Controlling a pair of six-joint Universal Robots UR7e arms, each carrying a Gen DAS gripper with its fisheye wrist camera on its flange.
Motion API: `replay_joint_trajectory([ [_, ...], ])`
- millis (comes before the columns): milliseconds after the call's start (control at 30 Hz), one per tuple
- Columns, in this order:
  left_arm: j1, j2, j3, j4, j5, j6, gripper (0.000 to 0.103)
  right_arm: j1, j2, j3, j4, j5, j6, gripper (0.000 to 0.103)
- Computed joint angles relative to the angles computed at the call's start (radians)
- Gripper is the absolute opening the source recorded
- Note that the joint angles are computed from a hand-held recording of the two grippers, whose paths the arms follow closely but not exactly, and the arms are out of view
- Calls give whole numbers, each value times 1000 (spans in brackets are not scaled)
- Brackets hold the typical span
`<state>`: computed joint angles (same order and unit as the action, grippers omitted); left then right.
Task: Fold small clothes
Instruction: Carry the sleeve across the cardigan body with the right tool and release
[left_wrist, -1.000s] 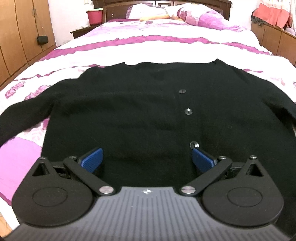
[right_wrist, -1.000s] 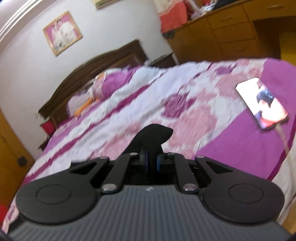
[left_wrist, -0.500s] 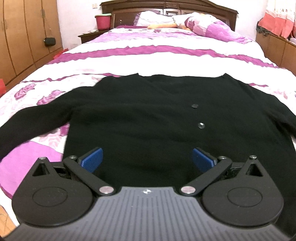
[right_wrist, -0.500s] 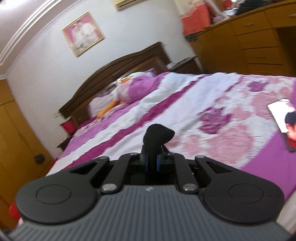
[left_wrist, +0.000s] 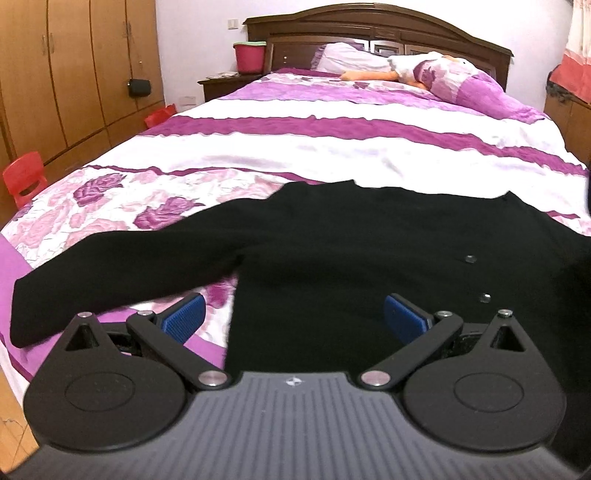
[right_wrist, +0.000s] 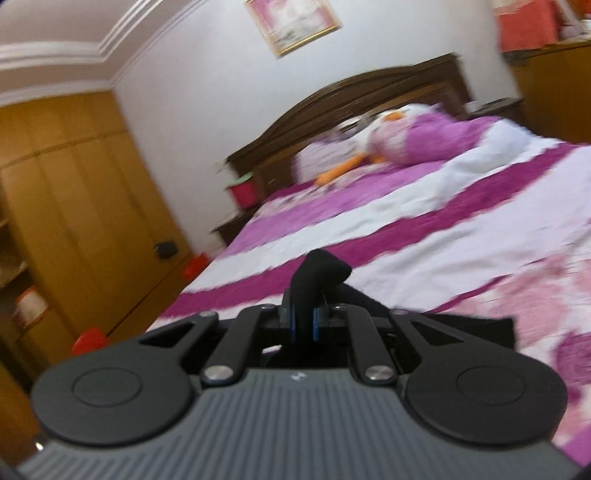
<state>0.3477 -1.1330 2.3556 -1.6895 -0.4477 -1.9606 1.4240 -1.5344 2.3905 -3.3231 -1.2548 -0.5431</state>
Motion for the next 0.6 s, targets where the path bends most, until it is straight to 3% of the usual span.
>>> replay_joint_trajectory([
  [133, 16, -27, 26, 2, 1, -1, 103, 99, 147, 0, -51, -78, -12, 11],
  [267, 47, -32, 53, -58, 7, 31, 103, 155, 312, -18, -105, -155, -32, 11],
  [400, 83, -28, 80, -157, 17, 93, 103, 169, 463, -46, -142, -210, -42, 14],
  [467, 98, -28, 90, -198, 23, 125, 103, 156, 501, -64, -98, -214, -40, 15],
  [600, 106, -39, 104, -231, 40, 148, 103, 137, 497, -42, -73, -204, -57, 30],
])
